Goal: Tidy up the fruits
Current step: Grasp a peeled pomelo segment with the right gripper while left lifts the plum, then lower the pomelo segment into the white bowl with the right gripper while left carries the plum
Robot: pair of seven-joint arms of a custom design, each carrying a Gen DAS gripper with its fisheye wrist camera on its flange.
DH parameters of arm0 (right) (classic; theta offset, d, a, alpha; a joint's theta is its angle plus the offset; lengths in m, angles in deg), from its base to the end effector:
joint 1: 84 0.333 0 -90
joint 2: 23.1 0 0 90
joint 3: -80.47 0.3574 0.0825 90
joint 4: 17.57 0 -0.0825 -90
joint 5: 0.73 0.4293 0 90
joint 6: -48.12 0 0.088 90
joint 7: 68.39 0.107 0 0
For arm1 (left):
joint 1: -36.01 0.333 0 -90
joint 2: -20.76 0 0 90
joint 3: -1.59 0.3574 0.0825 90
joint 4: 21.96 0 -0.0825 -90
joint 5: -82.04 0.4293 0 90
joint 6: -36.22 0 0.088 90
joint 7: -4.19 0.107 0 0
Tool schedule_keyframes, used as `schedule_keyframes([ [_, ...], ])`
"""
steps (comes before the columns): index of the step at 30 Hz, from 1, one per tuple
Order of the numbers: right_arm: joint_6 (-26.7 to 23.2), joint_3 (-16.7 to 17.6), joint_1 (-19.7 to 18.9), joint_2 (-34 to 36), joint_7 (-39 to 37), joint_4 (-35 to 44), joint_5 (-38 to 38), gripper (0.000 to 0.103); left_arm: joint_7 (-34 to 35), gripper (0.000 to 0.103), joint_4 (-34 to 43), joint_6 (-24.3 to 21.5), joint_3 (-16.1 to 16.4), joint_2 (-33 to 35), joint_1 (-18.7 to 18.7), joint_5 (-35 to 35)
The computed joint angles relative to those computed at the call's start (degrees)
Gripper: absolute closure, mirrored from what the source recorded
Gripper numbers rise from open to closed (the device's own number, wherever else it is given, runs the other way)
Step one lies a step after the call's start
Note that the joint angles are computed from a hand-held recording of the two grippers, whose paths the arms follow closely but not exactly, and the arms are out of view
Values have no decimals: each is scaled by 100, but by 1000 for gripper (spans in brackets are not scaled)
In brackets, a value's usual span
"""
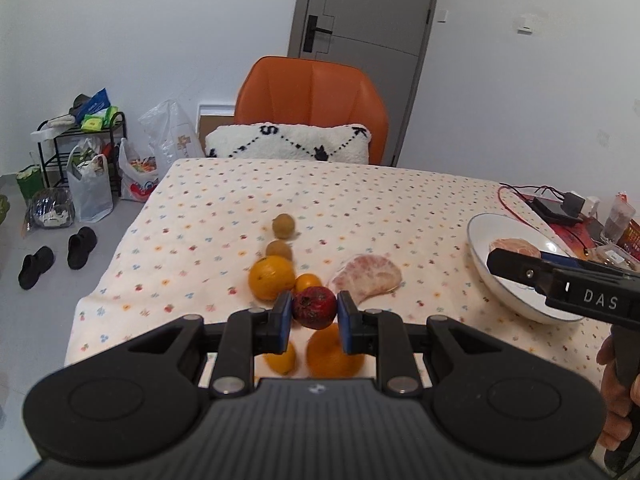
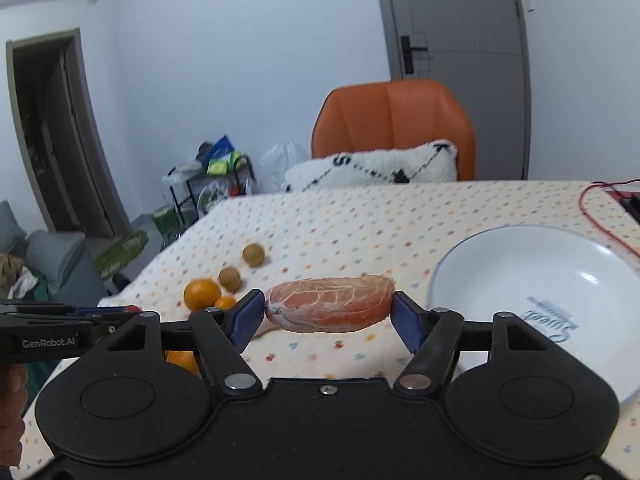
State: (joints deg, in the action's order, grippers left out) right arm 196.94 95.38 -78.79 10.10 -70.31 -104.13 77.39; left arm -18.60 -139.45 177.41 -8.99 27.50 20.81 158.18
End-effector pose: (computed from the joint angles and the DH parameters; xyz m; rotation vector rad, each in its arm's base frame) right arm 0.7689 0.2173 0.3900 -1.8721 0.7668 -0.2342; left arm 0.5767 -0.2770 0.4286 -1.9953 1.1270 -0.7580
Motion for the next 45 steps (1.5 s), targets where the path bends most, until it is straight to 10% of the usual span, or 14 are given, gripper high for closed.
schedule_keyframes([
  [45, -66, 104, -970, 930, 572, 1022, -512, 28, 3349, 81, 4021, 352, 769, 3014, -1101, -2009],
])
